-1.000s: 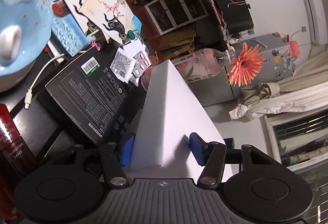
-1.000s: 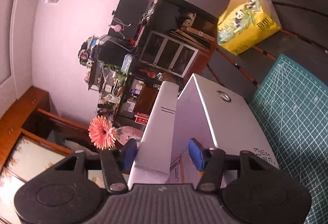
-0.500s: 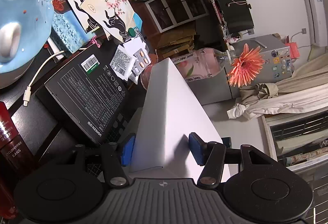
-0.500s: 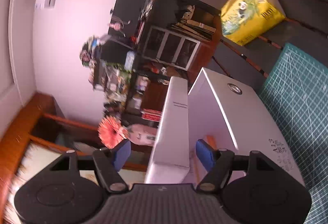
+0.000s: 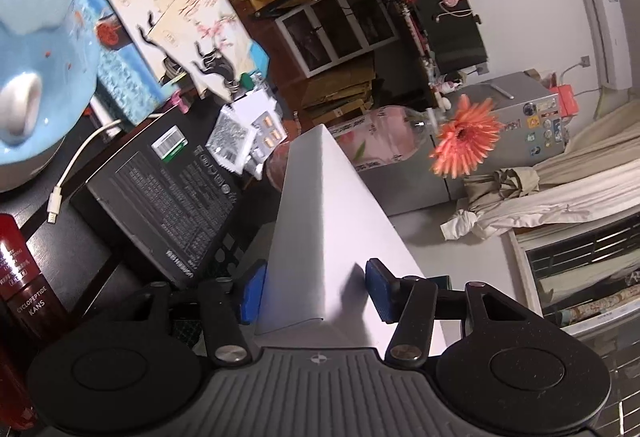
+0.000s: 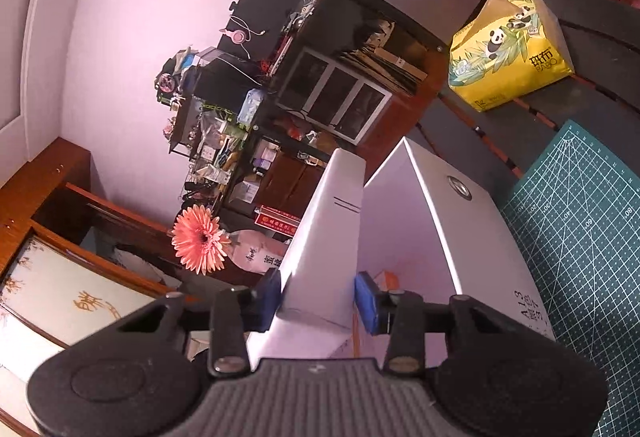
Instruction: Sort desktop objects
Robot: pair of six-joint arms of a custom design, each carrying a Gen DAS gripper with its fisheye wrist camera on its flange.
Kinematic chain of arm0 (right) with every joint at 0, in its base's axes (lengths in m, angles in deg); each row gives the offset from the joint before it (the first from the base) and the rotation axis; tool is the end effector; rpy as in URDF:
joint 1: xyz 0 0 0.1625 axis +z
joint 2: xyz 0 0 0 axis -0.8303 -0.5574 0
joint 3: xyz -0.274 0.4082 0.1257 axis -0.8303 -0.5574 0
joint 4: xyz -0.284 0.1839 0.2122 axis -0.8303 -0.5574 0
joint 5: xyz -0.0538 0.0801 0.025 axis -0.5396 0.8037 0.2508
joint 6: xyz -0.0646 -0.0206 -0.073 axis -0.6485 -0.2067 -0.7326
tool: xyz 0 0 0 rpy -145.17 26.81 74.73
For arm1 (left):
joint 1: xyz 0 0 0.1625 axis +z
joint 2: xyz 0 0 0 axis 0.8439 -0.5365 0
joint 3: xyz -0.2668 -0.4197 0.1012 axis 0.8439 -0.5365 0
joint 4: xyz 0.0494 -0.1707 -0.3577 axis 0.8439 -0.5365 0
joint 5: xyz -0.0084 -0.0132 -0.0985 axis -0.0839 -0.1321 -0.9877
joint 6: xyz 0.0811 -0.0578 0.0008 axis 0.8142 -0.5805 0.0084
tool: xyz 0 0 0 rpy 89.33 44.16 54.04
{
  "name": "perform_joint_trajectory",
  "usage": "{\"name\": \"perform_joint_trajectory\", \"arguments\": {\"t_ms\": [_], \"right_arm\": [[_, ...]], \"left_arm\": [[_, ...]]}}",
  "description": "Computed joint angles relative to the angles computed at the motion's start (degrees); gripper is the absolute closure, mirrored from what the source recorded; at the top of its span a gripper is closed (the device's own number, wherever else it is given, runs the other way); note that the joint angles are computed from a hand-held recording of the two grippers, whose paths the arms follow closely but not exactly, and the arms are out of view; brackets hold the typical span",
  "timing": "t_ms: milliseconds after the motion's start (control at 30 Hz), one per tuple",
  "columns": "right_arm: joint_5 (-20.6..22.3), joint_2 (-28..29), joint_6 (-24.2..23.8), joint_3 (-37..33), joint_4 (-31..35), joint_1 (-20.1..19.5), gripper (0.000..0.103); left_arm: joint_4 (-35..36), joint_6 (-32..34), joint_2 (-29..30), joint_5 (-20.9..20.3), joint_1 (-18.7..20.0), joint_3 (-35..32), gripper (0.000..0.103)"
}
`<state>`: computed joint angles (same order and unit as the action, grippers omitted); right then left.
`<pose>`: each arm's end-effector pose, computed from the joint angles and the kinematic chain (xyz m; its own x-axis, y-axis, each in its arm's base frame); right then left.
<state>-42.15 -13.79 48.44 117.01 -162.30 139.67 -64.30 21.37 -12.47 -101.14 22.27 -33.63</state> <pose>0.0507 -0.7169 0.1180 -0.9099 0.2282 -0.3465 0.3937 0.2113 -0.8946 -0.0484 -0.9446 0.1685 -0.9713 0.0310 0.2357 -0.0802 0.8905 -0.4478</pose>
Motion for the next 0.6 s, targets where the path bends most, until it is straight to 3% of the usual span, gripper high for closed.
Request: {"name": "perform_joint_trajectory", "arguments": {"t_ms": [300, 600], "right_arm": [[1.4, -1.0, 0.2, 4.3, -6.5, -0.1, 0.064], [0.0, -1.8, 1.3, 9.6, -12.3, 0.3, 0.064]], "left_arm": [[-2.6, 0.8, -2.7, -1.5, -1.1, 4.8, 0.052], [-3.6, 1.7, -4.8, -2.3, -1.6, 9.2, 0.052]]}}
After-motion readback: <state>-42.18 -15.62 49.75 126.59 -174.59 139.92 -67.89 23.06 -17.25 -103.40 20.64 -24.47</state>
